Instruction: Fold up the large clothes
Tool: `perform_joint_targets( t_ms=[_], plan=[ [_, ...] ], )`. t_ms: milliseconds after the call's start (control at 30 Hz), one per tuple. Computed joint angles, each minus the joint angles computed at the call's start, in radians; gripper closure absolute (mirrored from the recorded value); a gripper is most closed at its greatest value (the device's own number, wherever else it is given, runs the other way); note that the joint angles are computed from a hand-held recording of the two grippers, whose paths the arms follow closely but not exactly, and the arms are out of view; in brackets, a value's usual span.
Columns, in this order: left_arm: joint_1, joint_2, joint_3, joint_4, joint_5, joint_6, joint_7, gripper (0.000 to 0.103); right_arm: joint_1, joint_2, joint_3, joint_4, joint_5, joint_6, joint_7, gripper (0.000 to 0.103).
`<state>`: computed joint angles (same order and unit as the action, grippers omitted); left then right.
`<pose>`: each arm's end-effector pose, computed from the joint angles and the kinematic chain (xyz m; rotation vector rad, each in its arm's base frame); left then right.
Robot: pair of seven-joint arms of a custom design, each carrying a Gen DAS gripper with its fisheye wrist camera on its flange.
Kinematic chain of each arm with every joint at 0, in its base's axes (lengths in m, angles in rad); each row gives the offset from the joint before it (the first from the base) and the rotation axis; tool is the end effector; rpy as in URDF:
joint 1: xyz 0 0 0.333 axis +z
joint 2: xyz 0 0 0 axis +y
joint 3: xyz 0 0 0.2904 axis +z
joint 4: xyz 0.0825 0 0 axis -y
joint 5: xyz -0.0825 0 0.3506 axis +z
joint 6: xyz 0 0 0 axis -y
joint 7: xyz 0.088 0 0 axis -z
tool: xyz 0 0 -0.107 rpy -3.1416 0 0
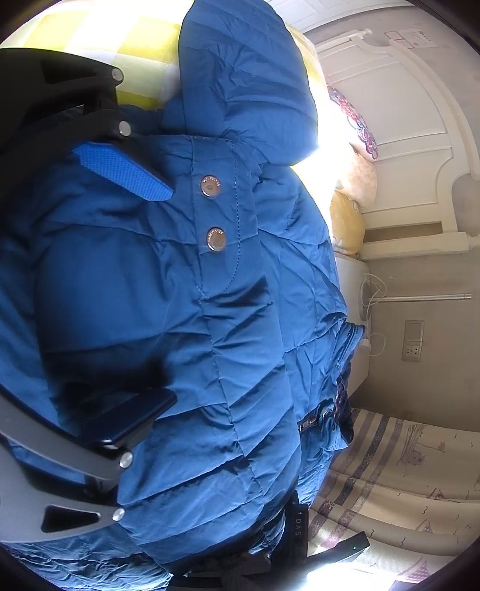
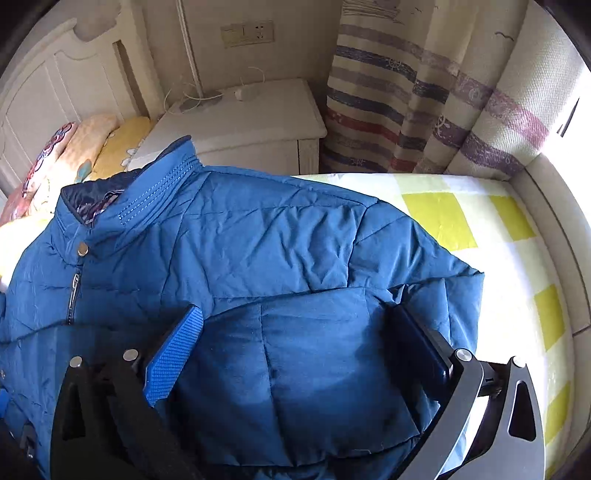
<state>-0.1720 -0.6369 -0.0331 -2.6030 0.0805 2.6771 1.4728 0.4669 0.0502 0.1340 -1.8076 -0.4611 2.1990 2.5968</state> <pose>0.3766 -0.0823 0.5327 -1.6581 1.9601 -0.7021 0.4849 0.3118 0.5310 -1.7166 2.1363 -0.5596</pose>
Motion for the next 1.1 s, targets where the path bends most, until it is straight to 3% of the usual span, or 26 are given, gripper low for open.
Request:
perform_joint_targets(
  t_ms=[100,167,200,300,400,533,600,700,800,867,967,1100],
  plan=[
    [-0.006,-0.001,0.007,0.0,-0.01,0.001,0.004,0.003,0.017,-0.029,0.008,-0.001,-0.06,-0.019,0.117,0.006],
    [-0.005,-0.001,0.005,-0.001,-0.012,0.001,0.004,0.003,0.023,-0.11,0.029,-0.095,-0.095,0.123,0.151,0.006],
    [-0.006,-0.003,0.006,-0.002,-0.013,0.002,0.004,0.003,0.027,-0.135,0.05,-0.12,-0.108,0.153,0.14,0.006],
    [-0.005,-0.004,0.004,-0.002,-0.013,0.001,0.003,0.003,0.056,-0.153,0.117,-0.134,-0.12,0.134,0.074,0.006],
    [-0.004,-0.003,0.003,-0.002,-0.012,0.0,0.003,0.002,0.084,-0.067,0.136,-0.091,-0.053,0.08,-0.047,0.005],
    [-0.006,-0.002,0.006,-0.001,-0.015,0.0,0.005,0.003,0.096,-0.104,0.108,-0.152,-0.015,0.14,-0.014,0.006],
    [-0.005,-0.001,0.006,0.0,-0.016,0.001,0.006,0.002,0.104,-0.147,0.126,-0.168,-0.032,0.101,0.046,0.006],
    [-0.004,-0.002,0.004,-0.001,-0.015,0.001,0.006,0.002,0.105,-0.258,0.174,-0.272,-0.078,0.15,0.097,0.005],
    [0.002,0.001,-0.001,0.001,-0.006,-0.003,0.004,0.002,0.104,-0.276,0.2,-0.321,-0.04,0.111,0.039,0.005],
    [0.007,0.0,-0.007,0.0,0.001,-0.003,0.001,0.002,0.093,-0.306,0.189,-0.383,-0.008,0.196,0.03,0.005],
    [0.014,0.003,-0.017,0.004,0.015,-0.012,-0.008,0.002,0.074,-0.327,0.216,-0.357,-0.007,0.122,-0.01,0.005],
    [0.014,0.003,-0.02,0.006,0.024,-0.018,-0.014,0.002,0.016,-0.452,0.237,-0.466,-0.022,0.127,0.102,0.005]
  ],
)
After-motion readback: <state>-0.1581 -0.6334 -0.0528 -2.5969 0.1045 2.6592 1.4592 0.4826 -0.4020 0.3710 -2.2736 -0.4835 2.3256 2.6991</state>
